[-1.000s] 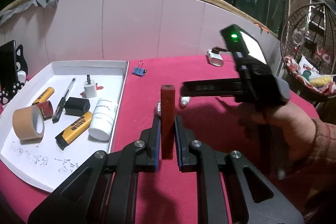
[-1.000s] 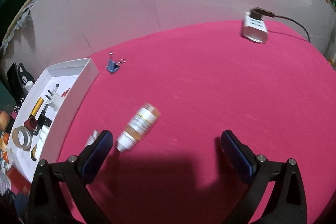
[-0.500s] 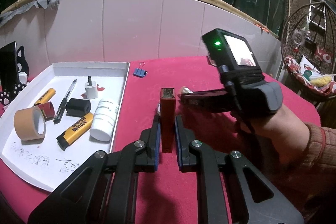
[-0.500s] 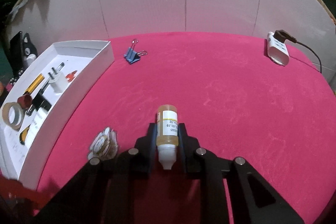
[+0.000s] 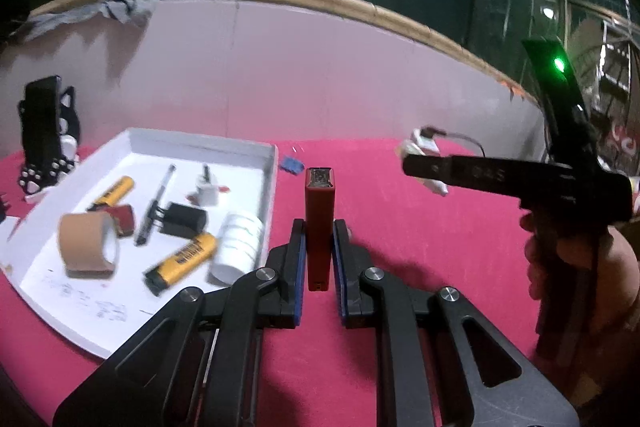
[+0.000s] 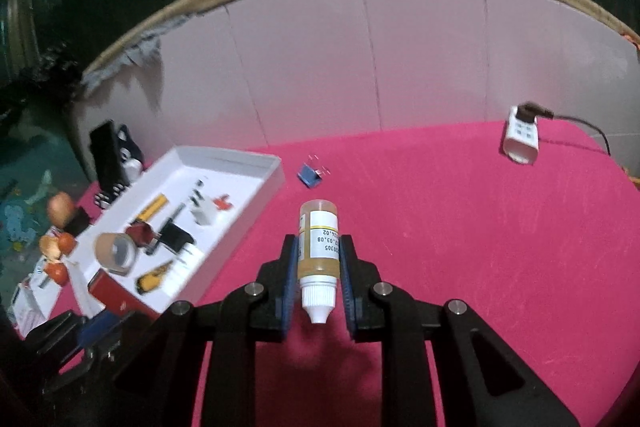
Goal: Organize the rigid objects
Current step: 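Carry the red bar and dropper bottle over the white tray with both grippers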
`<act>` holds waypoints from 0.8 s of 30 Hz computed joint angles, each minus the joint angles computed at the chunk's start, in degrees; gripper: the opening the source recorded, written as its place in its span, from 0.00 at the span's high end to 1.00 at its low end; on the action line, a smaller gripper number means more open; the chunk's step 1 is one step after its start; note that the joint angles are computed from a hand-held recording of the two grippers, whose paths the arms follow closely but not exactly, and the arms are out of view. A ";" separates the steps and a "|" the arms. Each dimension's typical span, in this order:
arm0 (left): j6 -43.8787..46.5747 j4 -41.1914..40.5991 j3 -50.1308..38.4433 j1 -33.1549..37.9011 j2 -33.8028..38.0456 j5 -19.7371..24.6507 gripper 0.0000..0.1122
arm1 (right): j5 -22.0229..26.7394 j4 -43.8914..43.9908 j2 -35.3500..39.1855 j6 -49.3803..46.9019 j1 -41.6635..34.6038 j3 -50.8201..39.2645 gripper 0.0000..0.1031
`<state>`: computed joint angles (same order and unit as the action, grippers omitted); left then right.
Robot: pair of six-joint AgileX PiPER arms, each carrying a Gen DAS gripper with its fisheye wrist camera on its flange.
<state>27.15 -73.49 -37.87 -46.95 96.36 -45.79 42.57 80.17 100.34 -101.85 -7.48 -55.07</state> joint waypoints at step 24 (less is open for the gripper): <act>6.36 -9.07 13.45 7.19 -21.48 -6.48 0.90 | -0.58 -0.24 -7.10 -0.09 7.66 1.80 0.82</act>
<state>33.51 -82.56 -24.42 -39.76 74.88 -52.27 41.99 79.93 93.24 -101.94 0.18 -53.28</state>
